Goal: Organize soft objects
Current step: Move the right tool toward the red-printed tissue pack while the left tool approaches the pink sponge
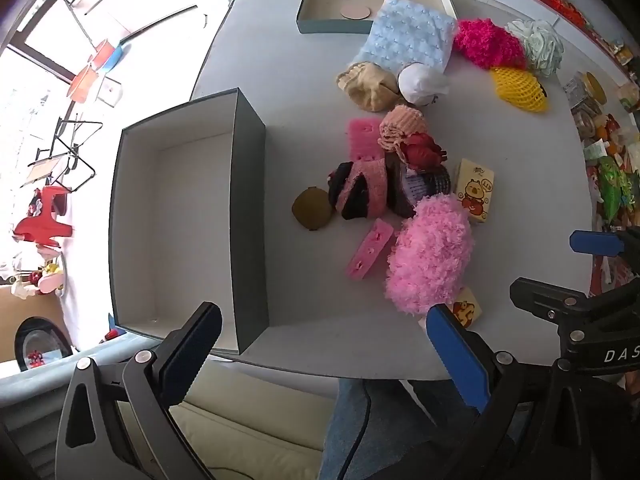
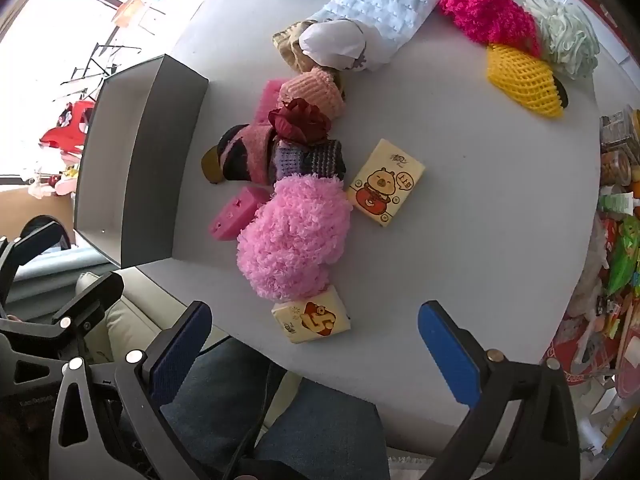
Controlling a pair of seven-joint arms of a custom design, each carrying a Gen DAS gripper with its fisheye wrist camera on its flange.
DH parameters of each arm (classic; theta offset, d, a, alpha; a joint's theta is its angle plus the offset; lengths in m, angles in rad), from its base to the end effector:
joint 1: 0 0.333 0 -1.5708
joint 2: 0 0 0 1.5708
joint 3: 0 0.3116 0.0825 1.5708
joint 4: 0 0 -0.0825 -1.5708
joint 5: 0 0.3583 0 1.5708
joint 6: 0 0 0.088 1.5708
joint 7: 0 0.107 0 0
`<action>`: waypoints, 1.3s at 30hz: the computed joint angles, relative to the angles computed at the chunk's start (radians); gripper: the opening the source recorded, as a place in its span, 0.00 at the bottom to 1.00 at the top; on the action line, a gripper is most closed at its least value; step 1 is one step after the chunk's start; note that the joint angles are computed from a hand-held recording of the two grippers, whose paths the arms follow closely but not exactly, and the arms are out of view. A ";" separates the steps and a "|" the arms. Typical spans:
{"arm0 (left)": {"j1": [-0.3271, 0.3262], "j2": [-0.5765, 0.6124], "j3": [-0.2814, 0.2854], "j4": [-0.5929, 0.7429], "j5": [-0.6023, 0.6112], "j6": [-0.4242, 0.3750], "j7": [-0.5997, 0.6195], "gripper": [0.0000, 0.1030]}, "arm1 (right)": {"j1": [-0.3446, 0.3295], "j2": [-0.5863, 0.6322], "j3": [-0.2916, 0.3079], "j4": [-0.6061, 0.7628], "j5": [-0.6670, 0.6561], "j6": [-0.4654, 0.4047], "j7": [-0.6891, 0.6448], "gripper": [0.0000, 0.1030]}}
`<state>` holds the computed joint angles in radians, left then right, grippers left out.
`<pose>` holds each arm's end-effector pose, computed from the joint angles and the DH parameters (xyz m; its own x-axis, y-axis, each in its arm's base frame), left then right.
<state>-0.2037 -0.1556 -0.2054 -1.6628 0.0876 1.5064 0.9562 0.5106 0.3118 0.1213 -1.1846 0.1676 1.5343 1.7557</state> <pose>0.4357 -0.1879 0.6507 0.2140 -0.9718 -0.0991 -0.9759 -0.2082 -0.0656 0.4949 0.3678 0.6129 0.4258 -0.8809 -0.2069 -0.9006 -0.4347 -0.0028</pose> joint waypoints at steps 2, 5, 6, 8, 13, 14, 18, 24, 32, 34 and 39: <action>0.001 0.001 0.002 0.007 0.007 -0.014 0.011 1.00 | -0.010 -0.013 -0.004 -0.016 0.003 0.000 -0.016 1.00; 0.002 0.013 0.000 0.018 0.013 -0.029 0.011 1.00 | -0.009 -0.015 -0.002 -0.019 0.001 0.003 -0.009 1.00; 0.002 0.014 0.001 0.018 0.012 -0.030 0.010 1.00 | -0.010 -0.015 -0.002 -0.022 0.004 0.002 -0.009 1.00; -0.002 0.011 -0.005 0.007 0.005 -0.013 -0.006 1.00 | -0.011 -0.017 0.000 -0.028 0.011 0.001 -0.009 1.00; -0.011 0.036 -0.011 0.039 0.004 -0.033 -0.010 1.00 | -0.002 -0.014 0.007 -0.042 0.020 0.006 0.011 1.00; -0.013 0.040 -0.012 0.046 0.007 -0.038 -0.004 1.00 | 0.004 -0.014 0.009 -0.045 0.020 0.011 0.021 1.00; -0.023 0.057 -0.018 0.072 0.015 -0.076 0.019 1.00 | -0.026 -0.035 -0.004 -0.068 0.039 0.011 -0.007 1.00; -0.025 0.039 -0.017 0.037 0.042 -0.089 0.005 1.00 | -0.026 -0.048 0.000 -0.109 0.035 0.029 0.015 1.00; -0.011 -0.043 -0.001 -0.070 0.024 -0.066 -0.022 1.00 | -0.036 -0.089 0.003 -0.210 0.061 0.091 0.045 1.00; -0.001 -0.072 0.011 -0.109 0.008 -0.052 -0.034 1.00 | -0.043 -0.102 0.001 -0.237 0.071 0.108 0.064 1.00; 0.013 -0.104 0.032 -0.185 -0.034 -0.031 -0.004 1.00 | -0.051 -0.139 -0.003 -0.306 0.059 0.126 0.133 1.00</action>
<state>-0.1903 -0.2595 -0.1730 -1.8477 0.0534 1.4753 0.9523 0.4593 0.1723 0.1188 -1.4905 0.2269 1.6608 1.8887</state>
